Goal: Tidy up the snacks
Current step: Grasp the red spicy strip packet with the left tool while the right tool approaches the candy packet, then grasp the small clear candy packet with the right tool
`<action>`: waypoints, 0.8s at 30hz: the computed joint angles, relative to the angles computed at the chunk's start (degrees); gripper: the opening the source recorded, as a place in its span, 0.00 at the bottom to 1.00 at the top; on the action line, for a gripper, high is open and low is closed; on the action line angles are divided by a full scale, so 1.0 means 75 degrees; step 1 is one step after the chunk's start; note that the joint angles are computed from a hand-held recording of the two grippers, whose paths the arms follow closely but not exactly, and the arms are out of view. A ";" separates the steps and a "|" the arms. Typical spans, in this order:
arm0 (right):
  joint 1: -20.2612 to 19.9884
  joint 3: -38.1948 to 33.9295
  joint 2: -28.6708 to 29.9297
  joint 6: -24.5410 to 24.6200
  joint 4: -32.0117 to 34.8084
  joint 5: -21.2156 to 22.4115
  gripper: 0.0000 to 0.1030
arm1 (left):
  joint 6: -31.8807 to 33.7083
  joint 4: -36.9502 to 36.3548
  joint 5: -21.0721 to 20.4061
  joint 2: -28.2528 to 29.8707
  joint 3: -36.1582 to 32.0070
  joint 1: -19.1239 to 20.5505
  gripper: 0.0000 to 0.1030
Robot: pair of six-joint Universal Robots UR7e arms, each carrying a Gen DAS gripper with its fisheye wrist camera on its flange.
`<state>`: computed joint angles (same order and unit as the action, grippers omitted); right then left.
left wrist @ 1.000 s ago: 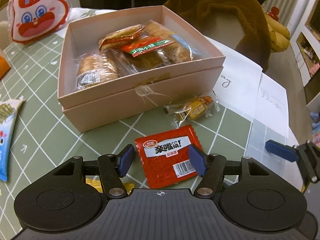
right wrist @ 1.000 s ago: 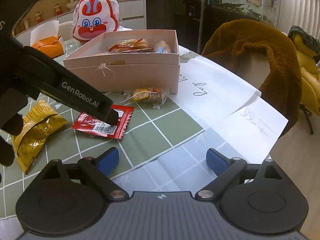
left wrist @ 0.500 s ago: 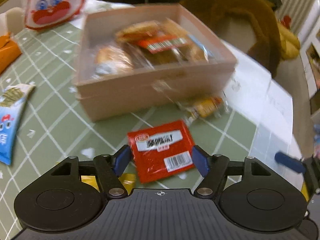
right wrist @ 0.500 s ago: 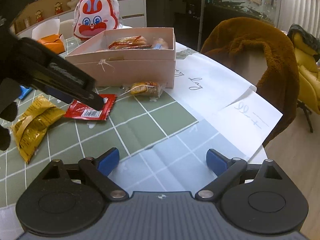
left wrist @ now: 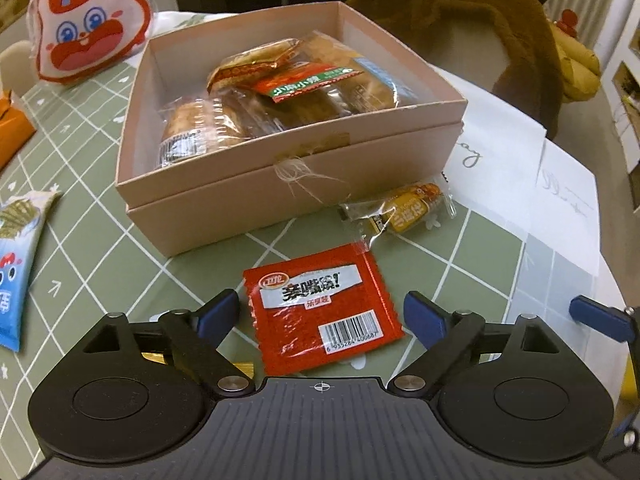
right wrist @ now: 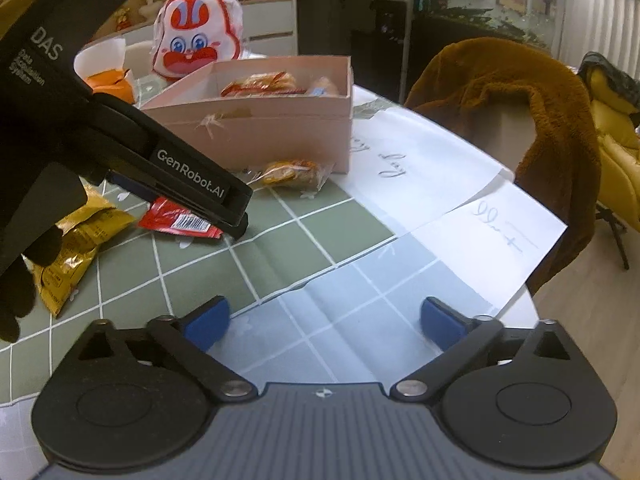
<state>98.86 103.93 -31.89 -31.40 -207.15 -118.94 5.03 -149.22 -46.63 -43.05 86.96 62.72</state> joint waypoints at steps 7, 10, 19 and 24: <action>0.0092 -0.0358 -0.0233 0.0278 0.1268 -0.0191 0.95 | 0.0106 -0.0726 -0.0392 -0.0517 0.0527 0.0197 0.61; 0.0207 -0.0754 0.0067 0.0081 0.0704 -0.0328 0.95 | -0.0188 -0.0653 -0.0541 -0.0762 0.0657 0.0257 0.60; 0.0364 -0.2999 0.0967 0.1062 0.2363 -0.0383 0.91 | -0.0393 -0.0749 -0.0718 -0.1391 0.1073 0.0154 0.59; 0.0408 -0.3764 0.1278 0.1417 0.3526 -0.0770 0.53 | -0.0493 -0.0546 -0.0772 -0.1516 0.1158 0.0086 0.59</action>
<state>101.91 75.70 -22.30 -20.77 -180.71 -124.72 1.33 -153.31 -52.42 -54.42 95.65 63.37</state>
